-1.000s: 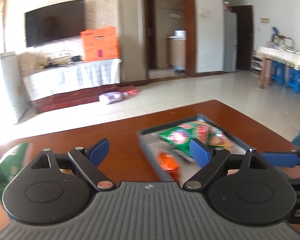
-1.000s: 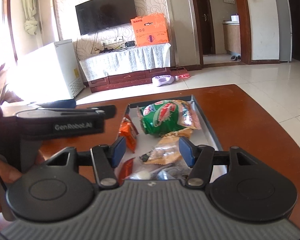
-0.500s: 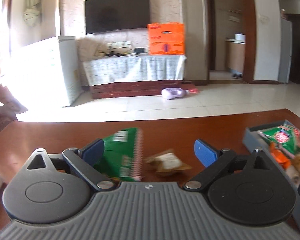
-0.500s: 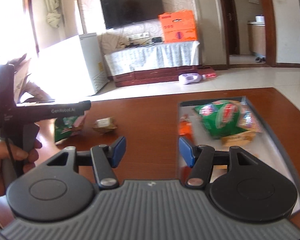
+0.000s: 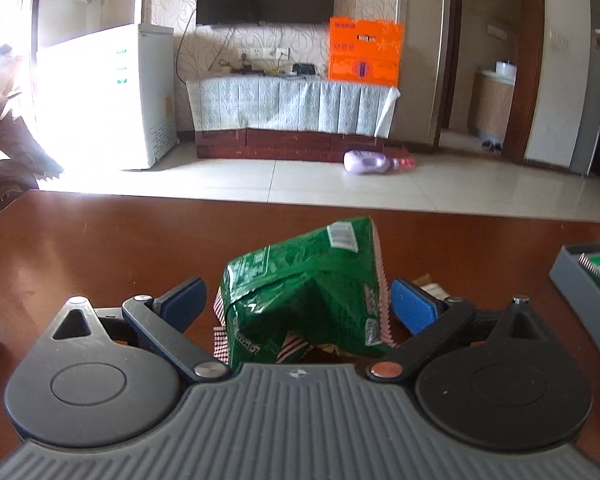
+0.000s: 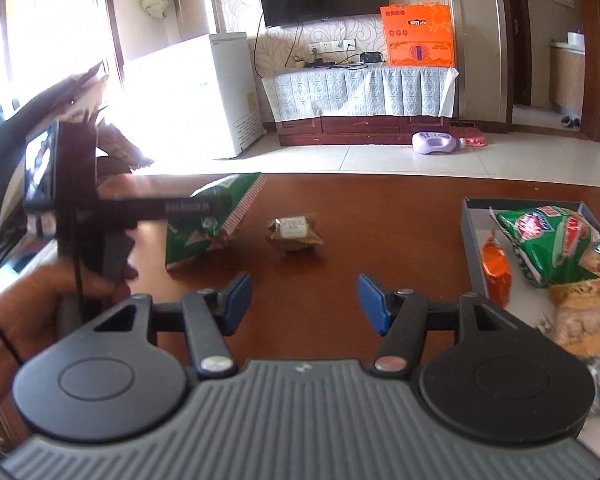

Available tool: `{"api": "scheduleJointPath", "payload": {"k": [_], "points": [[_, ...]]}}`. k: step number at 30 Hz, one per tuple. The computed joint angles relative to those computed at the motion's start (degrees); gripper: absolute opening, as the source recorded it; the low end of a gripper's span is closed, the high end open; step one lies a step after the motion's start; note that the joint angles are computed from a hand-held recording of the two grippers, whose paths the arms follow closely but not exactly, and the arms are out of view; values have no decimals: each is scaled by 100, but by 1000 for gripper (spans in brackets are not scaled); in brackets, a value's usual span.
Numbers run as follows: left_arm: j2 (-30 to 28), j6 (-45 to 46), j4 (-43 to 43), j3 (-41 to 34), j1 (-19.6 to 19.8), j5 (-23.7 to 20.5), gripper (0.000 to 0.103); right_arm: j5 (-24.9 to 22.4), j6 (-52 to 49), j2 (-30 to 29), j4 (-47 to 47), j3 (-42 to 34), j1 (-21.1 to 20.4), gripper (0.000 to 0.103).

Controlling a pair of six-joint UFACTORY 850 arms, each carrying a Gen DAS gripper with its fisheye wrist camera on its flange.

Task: Organize snacks
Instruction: 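Grasp the green chip bag with the left tool while the right tool grasps the brown pastry, then carry the chip bag and pastry over the tray box and lower them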

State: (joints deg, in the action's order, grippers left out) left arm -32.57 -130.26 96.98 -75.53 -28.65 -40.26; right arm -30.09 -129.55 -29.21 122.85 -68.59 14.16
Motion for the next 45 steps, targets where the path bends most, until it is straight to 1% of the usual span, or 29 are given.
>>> {"api": "scheduleJointPath", "payload": {"k": [2,4,8,11,14,15,17,18,19,20,21,22,23,25,26,27,28,29,31,32,33,34,36,39,42,45], "points": [[-30,-101,89,48,76,57,100,132,347,-180,-99,-323,80,61],[-101,88,-209,-31,150,150,100,305,538,-375,-207,-669,190,61],[-101,89,-346,38,336,297,100,935,716,-812,-774,-1362,492,61],[-77,81,-265,93,408,301,100,1445,963,-1172,-1311,-1846,706,61],[-55,80,-170,117,472,353,100,1762,2468,-1569,-2870,-2397,828,61],[-48,8,-100,139,496,383,100,1841,2846,-1674,-3239,-2537,865,61],[-52,-83,-9,144,559,471,100,1916,3187,-1819,-3560,-2741,908,61],[-53,-134,23,159,568,495,100,1974,3407,-1896,-3763,-2851,932,63],[-55,-166,56,166,584,511,101,2032,3807,-1974,-4162,-2971,952,68],[-77,-149,52,144,609,526,101,2094,4314,-2054,-4686,-3089,974,77],[-123,-122,39,93,628,538,102,2157,4834,-2132,-5243,-3195,995,79],[-138,-132,64,82,652,551,102,2175,5119,-2201,-5561,-3279,999,78],[-144,-180,104,92,675,576,102,2106,5188,-2248,-5639,-3340,982,77],[-168,-350,211,92,719,610,102,1900,4956,-2273,-5301,-3381,926,69],[-173,-422,275,91,741,635,101,1860,4950,-2262,-5258,-3375,905,63],[-161,-481,333,114,756,648,101,1843,4861,-2234,-5189,-3335,894,62],[-151,-542,380,138,759,648,97,1800,4697,-2201,-5085,-3281,884,62],[-141,-637,471,169,748,631,95,1778,4455,-2158,-4919,-3210,880,62],[-112,-779,636,209,725,620,85,1806,4022,-2021,-4584,-2990,881,61],[-97,-799,674,230,710,615,84,1754,3994,-1961,-4543,-2904,865,61],[-101,-798,686,237,690,573,82,1680,3909,-1892,-4443,-2800,840,57],[-104,-762,681,246,663,521,80,1640,3600,-1773,-4147,-2620,820,55],[-112,-685,650,254,607,457,78,1597,3090,-1515,-3711,-2262,798,46],[-55,-863,737,334,533,482,75,1484,2101,-1064,-2885,-1647,719,46],[68,-1057,740,485,405,460,73,1440,1475,-695,-2394,-1132,635,46],[269,-1248,826,620,177,323,73,1256,1259,-342,-2091,-685,474,46]]}}
